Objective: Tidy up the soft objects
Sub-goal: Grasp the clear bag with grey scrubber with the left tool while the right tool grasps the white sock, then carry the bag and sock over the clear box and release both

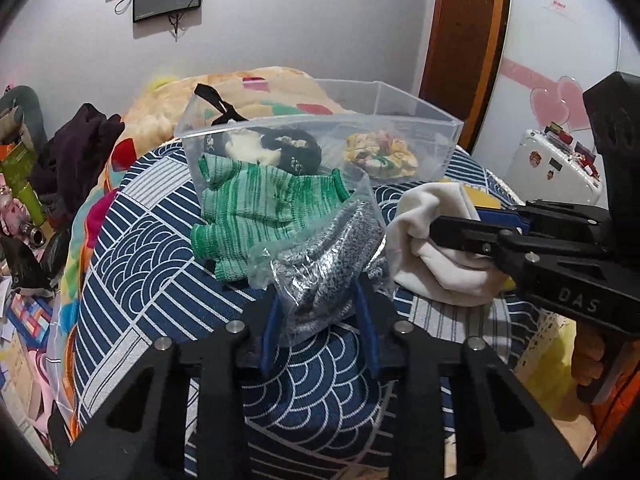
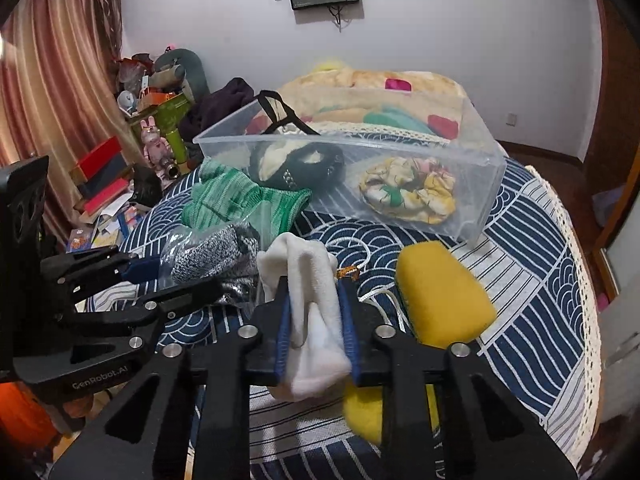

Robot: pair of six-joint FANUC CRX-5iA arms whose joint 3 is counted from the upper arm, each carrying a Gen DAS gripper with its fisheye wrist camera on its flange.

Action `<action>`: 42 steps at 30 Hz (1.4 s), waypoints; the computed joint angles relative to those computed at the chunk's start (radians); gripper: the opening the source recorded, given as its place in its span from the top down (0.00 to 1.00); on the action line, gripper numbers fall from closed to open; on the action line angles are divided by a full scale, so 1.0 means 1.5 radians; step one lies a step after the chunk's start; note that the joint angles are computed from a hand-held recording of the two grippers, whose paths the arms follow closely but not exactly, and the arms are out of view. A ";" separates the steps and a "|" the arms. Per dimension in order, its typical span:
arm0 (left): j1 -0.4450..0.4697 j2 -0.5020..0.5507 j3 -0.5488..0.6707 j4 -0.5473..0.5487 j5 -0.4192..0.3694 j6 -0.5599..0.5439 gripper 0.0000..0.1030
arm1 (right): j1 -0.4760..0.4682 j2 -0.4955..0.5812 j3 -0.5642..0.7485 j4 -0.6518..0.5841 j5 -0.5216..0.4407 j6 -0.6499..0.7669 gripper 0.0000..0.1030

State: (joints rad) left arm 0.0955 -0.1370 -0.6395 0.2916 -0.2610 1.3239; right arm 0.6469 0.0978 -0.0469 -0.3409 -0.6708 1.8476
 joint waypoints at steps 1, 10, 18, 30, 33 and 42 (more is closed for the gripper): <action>0.002 -0.007 -0.010 0.031 0.005 -0.028 0.69 | 0.000 -0.004 -0.003 -0.001 0.004 0.001 0.83; 0.008 -0.052 -0.036 0.097 0.035 -0.083 0.70 | -0.007 -0.027 -0.003 -0.020 0.035 0.011 0.84; 0.024 -0.073 -0.022 0.077 0.062 -0.066 0.70 | -0.011 -0.043 0.004 -0.020 0.086 0.005 0.84; 0.049 -0.018 0.061 0.027 0.074 -0.008 0.70 | 0.006 -0.031 0.010 0.100 0.202 -0.124 0.84; 0.054 0.008 0.089 0.019 0.066 0.003 0.70 | 0.021 -0.012 0.013 0.162 0.223 -0.181 0.84; 0.056 0.102 0.209 -0.124 -0.021 0.136 0.70 | 0.035 0.064 0.068 0.246 0.177 -0.214 0.84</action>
